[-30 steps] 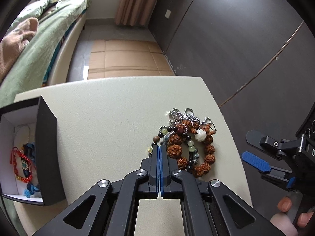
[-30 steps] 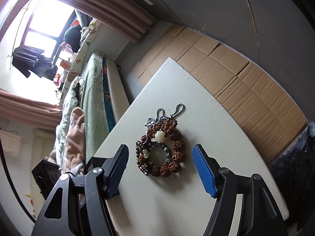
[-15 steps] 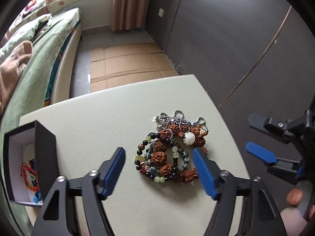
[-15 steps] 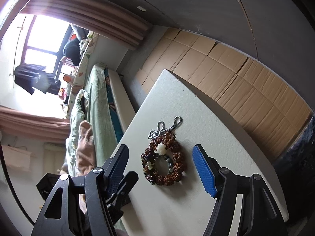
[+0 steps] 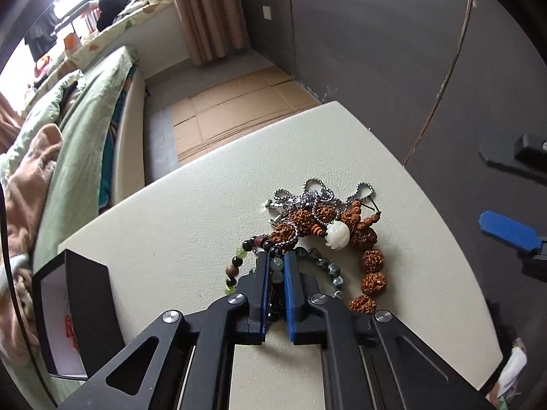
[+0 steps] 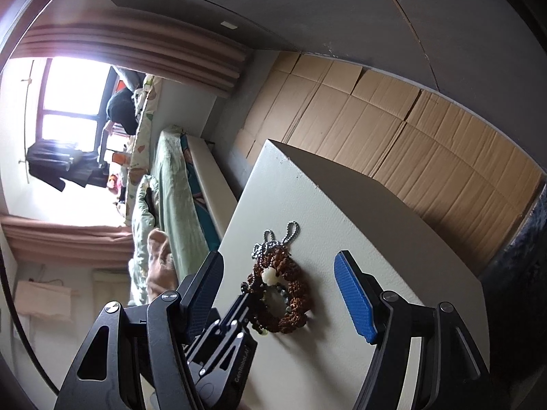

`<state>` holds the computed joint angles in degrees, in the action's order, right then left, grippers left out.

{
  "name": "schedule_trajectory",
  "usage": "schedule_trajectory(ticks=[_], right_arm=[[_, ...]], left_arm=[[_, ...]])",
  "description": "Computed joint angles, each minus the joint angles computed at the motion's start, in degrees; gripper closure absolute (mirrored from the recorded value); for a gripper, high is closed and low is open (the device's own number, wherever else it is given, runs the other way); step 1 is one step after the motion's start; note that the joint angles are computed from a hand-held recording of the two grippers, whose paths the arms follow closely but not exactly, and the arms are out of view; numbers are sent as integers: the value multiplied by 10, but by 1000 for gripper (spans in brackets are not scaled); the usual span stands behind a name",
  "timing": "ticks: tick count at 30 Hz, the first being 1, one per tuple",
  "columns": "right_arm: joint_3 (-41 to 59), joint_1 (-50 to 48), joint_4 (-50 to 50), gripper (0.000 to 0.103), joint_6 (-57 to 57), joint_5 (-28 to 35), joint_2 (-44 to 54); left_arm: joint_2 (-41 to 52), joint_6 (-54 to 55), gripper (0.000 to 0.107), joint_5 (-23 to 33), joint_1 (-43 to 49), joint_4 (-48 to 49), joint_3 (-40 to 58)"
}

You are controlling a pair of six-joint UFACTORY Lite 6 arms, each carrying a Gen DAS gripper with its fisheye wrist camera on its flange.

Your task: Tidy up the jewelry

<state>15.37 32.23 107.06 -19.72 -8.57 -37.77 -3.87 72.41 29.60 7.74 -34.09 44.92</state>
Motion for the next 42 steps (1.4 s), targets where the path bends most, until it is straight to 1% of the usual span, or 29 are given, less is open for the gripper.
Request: schedule_trajectory(ticks=[3,8,12,18,22,23,26,31,32,35,37,38,39,40,41,42], right_arm=[[6,3,6,34,-9,-1,9],[37,30,28,34,-38,-12,53],[65,54,70,34,-91,-31,87],[114,68,101,34,-150,-16,172],[144,83,136,34,-198,-26,216],[156,88,160,36,-226,-33,231],[202,97,264,44,-347,-63,285],[269,99,367,45,-476,-107,374],[289,106,361,46,-480,-129,391],[357,127,391,48,-543,-207,448],[425,148,414,51,-592,-284,503],[450,157,414,53,-604,-308,521],[458,163,409,54,-606,-307,529],[468,165,416,57,-616,-312,536],[479,171,414,67,-620,-327,543],[490,177,417,71,-624,-345,552]], left_arm=[[-20,91,99,42,58,-59,-2],[16,137,99,128,131,-110,43],[32,141,99,184,166,-120,77],[65,132,99,259,218,-127,133],[93,127,99,305,253,-132,178],[99,126,99,315,261,-133,188],[116,126,99,340,281,-137,215],[149,114,99,375,307,-137,260],[156,111,99,382,312,-136,271],[175,107,99,402,332,-138,300],[183,106,99,411,344,-139,314],[188,105,99,417,350,-138,321],[192,103,99,421,355,-138,328],[196,103,99,426,361,-137,334],[199,104,99,429,365,-137,338],[203,103,99,435,371,-136,345]])
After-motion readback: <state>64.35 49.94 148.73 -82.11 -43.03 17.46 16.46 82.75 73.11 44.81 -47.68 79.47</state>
